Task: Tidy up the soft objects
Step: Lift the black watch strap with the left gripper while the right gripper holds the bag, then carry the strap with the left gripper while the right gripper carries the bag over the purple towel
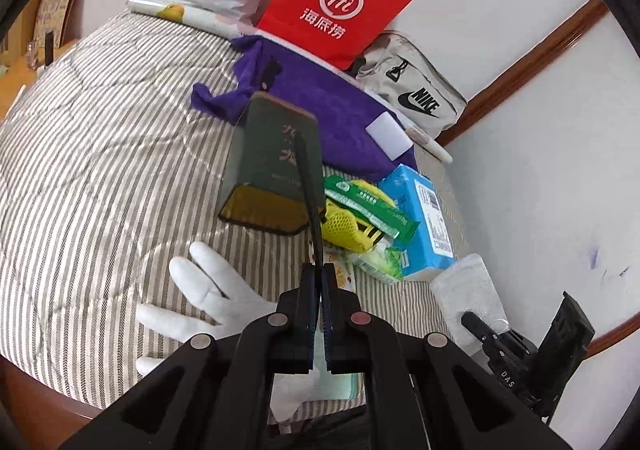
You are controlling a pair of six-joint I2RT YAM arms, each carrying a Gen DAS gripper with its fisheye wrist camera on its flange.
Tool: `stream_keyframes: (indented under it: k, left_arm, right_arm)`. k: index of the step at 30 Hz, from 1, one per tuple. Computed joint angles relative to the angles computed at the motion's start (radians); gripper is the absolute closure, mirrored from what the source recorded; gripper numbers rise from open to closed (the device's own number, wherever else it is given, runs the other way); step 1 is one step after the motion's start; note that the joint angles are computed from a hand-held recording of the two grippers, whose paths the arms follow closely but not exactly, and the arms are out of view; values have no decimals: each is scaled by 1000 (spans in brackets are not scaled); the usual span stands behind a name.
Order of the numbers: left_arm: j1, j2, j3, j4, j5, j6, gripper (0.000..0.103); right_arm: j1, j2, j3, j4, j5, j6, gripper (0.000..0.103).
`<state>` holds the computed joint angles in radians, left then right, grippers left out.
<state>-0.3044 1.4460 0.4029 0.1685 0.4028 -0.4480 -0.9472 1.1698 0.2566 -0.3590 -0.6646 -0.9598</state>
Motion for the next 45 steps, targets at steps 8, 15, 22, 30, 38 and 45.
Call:
stream_keyframes:
  k: [8,15,22,30,38,45]
  left_arm:
    - [23,12,82,-53,25,19,99]
    - [33,85,203,-101,37,31,99]
    - [33,169,325,-140,39,40,99]
    - [38,290,484,-184,44,53,99]
    - [45,478,719,-274,54,72,99]
    - [44,671,989,-389,60,93,99]
  right_arm:
    - [157,-22,69,24,30,184,99]
    - [282,61,175,95,48,334,100]
    - [338,143,269,114,46,385,101]
    - [405,230,382,153,60,455,101]
    - [497,419,539,268,123,559,101]
    - [559,629,724,319,175,596,101]
